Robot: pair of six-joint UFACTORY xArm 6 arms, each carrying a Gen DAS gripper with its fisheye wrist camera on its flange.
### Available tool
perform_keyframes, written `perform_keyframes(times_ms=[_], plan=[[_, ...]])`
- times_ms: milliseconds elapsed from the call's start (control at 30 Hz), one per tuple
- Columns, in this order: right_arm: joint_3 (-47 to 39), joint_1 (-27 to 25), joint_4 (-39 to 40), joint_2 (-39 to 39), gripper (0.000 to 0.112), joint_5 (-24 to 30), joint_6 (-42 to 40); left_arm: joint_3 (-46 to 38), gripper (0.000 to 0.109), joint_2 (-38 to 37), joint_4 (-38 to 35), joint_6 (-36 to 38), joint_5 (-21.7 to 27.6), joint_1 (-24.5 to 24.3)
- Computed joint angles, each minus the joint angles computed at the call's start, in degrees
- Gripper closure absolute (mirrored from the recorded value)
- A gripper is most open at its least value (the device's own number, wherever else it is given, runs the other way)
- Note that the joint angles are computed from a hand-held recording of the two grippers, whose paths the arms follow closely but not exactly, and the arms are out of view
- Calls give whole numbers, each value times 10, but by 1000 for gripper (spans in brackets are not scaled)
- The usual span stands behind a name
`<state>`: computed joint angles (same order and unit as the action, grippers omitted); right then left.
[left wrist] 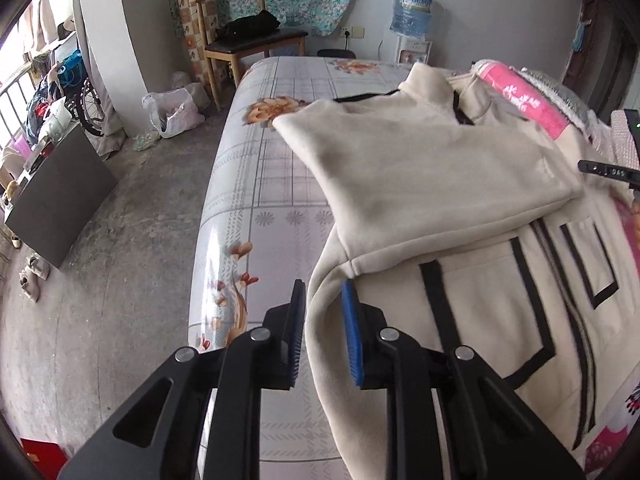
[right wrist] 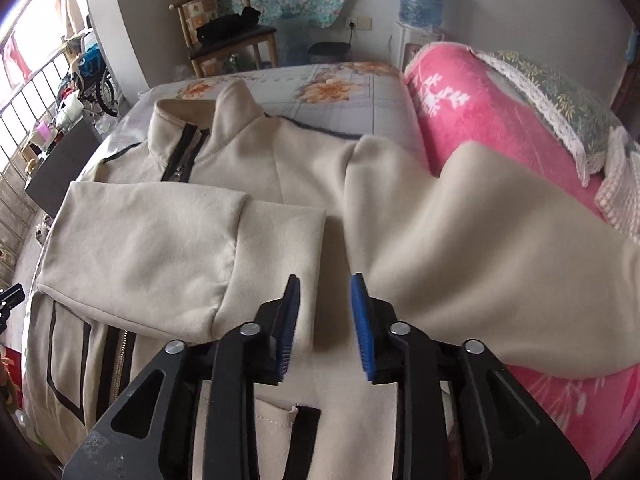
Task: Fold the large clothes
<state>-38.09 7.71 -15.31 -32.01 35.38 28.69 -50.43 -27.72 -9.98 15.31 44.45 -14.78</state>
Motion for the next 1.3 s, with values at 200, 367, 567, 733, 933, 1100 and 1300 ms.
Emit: perform_keyframes(times_ms=[200, 367, 567, 733, 933, 1100, 1300], plan=[[-51, 46, 21, 84, 61, -45, -42, -92, 55, 103, -78, -9, -6, -38], [-70, 67, -21, 143, 56, -35, -28, -127, 49, 186, 9, -107, -10, -79], [-41, 56, -24, 106, 53, -12, -18, -102, 41, 174, 108, -154, -35, -107], [-10, 72, -39, 27, 45, 21, 7, -91, 34, 143, 150, -183, -52, -135], [38, 108, -50, -50, 36, 84, 54, -115, 27, 176, 202, -228, -37, -184], [70, 143, -80, -71, 30, 125, 105, -109, 20, 191, 308, -322, -45, -205], [81, 171, -141, -69, 17, 151, 156, -93, 11, 182, 259, -320, -51, -188]])
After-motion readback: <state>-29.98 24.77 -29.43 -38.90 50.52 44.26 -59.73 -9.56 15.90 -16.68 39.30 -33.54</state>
